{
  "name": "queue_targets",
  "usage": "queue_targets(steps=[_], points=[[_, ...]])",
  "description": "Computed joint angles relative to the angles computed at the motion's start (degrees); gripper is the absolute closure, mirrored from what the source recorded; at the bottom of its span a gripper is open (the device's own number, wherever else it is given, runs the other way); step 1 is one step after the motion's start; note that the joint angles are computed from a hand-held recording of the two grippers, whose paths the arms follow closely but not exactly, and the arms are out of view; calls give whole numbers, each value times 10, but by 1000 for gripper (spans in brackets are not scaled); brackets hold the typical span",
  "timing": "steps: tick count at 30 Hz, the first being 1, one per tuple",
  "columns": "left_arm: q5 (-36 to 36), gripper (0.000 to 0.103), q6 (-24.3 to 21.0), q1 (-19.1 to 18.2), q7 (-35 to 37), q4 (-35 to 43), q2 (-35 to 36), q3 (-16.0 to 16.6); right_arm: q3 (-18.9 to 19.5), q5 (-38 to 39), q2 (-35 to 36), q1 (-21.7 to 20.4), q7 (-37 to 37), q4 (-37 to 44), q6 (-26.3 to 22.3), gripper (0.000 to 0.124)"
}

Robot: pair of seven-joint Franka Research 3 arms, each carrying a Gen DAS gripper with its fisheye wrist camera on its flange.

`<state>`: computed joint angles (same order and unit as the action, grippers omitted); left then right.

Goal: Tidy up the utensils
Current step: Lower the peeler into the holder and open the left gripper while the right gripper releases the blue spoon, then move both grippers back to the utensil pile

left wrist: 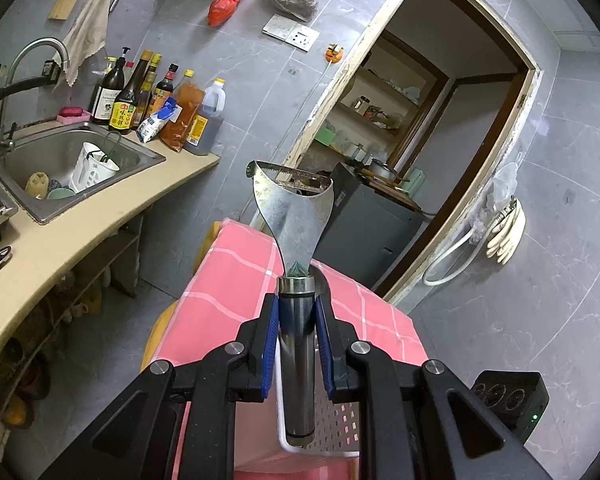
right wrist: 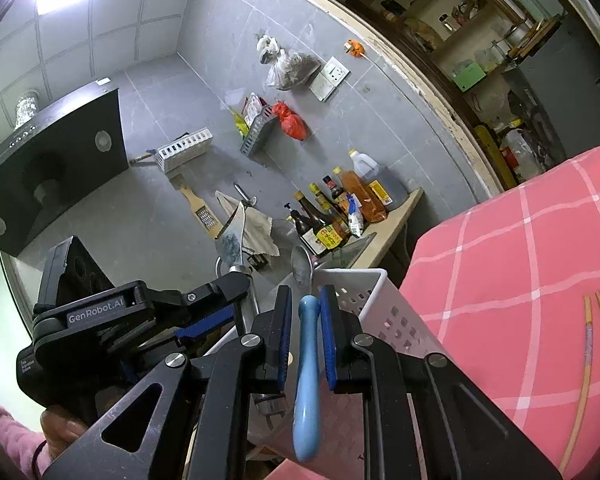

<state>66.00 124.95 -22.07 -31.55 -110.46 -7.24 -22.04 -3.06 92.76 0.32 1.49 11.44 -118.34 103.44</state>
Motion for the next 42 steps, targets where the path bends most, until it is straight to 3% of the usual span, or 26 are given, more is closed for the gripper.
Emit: queue_targets(steps=[7, 14, 21, 30, 33, 37, 42], points=[[-7, 85, 16, 1, 9, 2, 4, 4, -2, -108, -30, 9, 55, 19, 58, 114], [-34, 85, 50, 8, 38, -7, -8, 11, -7, -215, -29, 11, 110, 80, 49, 113], [-52, 85, 98, 24, 53, -22, -22, 13, -6, -216, -39, 16, 129, 91, 55, 102], [-54, 85, 74, 28, 87, -8, -23, 2, -15, -162, -62, 22, 138, 74, 114, 87], [-49, 78, 68, 29, 91, 0, -22, 0, -23, -139, -76, 20, 129, 67, 144, 76], [-21, 56, 60, 26, 89, 24, -7, -5, -34, -127, -84, 14, 122, 72, 180, 63], [10, 40, 49, 9, 108, 86, 43, -1, -50, -132, -76, -2, 123, 95, 211, 45]])
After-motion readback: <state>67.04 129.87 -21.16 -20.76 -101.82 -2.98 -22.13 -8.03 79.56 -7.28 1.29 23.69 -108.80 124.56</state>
